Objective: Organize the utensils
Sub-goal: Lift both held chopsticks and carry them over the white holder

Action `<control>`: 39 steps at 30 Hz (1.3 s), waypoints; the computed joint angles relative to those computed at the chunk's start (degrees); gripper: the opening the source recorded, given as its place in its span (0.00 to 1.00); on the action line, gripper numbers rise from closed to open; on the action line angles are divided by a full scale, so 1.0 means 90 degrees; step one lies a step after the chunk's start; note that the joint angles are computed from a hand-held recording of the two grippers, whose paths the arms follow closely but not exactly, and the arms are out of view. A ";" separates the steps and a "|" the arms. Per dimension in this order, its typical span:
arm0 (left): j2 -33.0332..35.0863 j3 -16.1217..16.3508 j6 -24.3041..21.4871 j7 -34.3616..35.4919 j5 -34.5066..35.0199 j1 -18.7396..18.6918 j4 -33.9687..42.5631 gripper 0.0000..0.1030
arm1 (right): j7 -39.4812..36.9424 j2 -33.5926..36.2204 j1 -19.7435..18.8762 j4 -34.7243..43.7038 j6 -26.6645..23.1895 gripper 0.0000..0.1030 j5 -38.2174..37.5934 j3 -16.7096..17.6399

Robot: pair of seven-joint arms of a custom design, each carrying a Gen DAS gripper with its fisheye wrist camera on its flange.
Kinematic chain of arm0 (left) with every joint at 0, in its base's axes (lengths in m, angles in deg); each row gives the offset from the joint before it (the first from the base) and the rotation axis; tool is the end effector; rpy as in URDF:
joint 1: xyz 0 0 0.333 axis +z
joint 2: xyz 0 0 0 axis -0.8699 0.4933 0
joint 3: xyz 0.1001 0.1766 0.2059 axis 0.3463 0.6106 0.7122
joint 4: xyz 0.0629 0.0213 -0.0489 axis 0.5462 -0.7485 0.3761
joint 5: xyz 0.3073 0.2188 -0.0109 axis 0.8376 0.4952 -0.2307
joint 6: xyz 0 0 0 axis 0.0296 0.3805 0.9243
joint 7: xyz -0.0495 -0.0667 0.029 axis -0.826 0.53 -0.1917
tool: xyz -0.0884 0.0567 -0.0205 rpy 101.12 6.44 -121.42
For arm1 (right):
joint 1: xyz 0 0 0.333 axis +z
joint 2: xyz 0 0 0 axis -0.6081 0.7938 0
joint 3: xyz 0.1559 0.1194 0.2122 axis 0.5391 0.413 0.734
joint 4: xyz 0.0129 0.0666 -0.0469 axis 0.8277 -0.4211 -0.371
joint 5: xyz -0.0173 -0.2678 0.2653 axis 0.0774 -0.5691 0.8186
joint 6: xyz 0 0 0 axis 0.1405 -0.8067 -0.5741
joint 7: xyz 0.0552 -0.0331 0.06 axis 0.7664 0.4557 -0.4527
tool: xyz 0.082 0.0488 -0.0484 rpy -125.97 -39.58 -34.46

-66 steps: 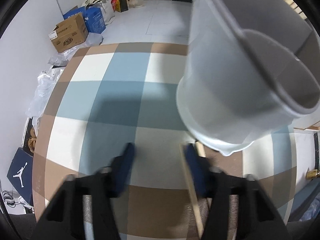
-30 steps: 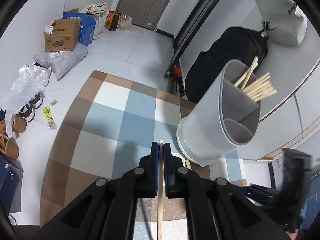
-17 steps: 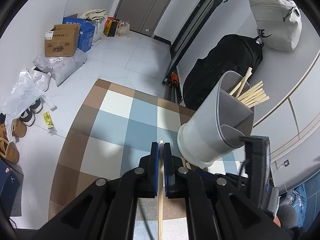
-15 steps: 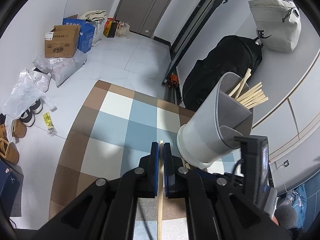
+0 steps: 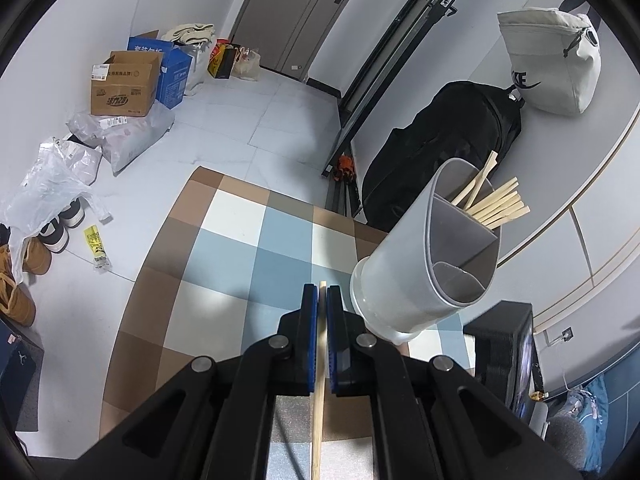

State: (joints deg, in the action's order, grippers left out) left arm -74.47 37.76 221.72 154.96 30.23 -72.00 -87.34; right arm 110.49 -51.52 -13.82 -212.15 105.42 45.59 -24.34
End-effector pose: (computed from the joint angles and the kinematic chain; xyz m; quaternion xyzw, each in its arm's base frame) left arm 0.4084 -0.0169 0.4413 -0.6442 0.6488 -0.4021 0.0479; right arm 0.3963 0.2533 0.3511 -0.7498 0.6304 -0.0778 0.1851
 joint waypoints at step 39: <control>-0.0731 0.0121 0.0403 0.0821 -0.0508 -0.0604 -0.0169 0.00 | 0.0453 -0.2210 -0.0519 -0.1183 0.2314 0.05 -0.0129 0.0503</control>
